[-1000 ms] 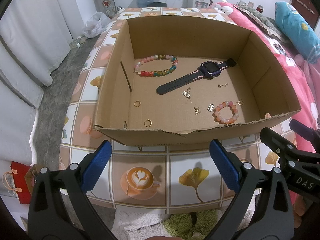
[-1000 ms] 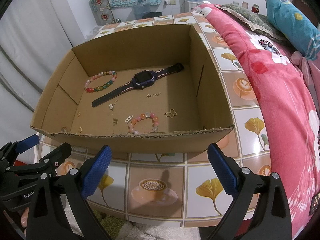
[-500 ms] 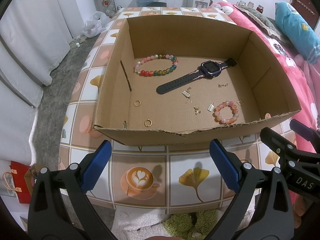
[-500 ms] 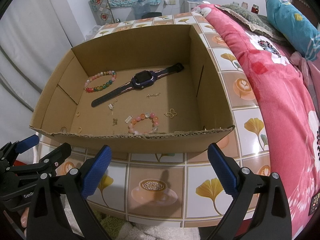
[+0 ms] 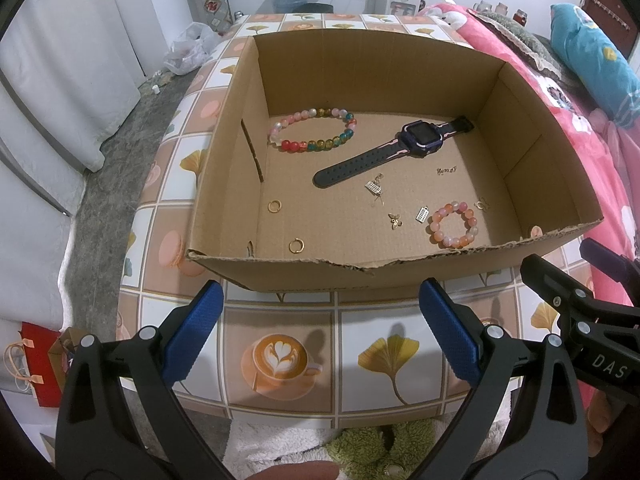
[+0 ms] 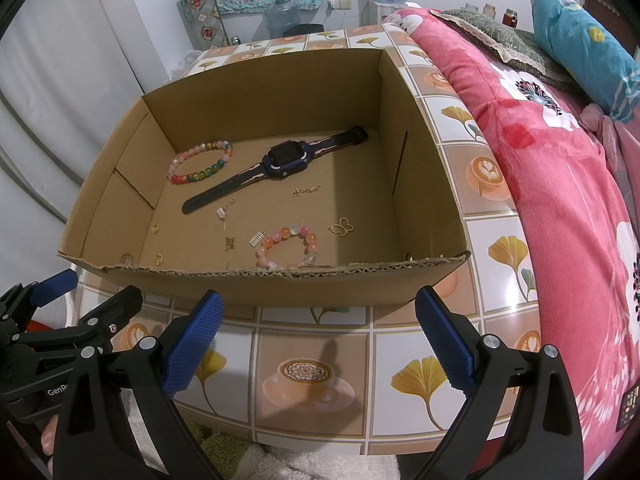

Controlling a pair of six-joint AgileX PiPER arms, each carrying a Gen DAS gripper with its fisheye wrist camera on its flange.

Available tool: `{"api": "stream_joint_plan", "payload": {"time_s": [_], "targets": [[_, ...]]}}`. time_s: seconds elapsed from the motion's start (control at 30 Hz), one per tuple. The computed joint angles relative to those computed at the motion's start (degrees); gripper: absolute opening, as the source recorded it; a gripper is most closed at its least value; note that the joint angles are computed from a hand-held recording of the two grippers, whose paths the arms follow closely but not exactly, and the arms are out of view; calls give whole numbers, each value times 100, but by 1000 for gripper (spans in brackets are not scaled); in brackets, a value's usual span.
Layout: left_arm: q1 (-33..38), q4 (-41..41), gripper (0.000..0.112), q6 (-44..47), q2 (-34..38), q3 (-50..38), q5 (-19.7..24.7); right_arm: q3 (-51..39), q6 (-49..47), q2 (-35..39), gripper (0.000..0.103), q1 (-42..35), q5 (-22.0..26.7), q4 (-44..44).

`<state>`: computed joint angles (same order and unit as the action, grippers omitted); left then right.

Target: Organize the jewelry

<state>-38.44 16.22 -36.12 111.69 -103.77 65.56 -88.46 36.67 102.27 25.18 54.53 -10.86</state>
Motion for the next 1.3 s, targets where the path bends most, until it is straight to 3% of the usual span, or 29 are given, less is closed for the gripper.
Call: {"api": "stream_joint_plan", "payload": {"time_s": [1.3], "targets": [[43,-58,95,33,-21,46,-31,-107,-11,50,94,9,73,-11]]}}
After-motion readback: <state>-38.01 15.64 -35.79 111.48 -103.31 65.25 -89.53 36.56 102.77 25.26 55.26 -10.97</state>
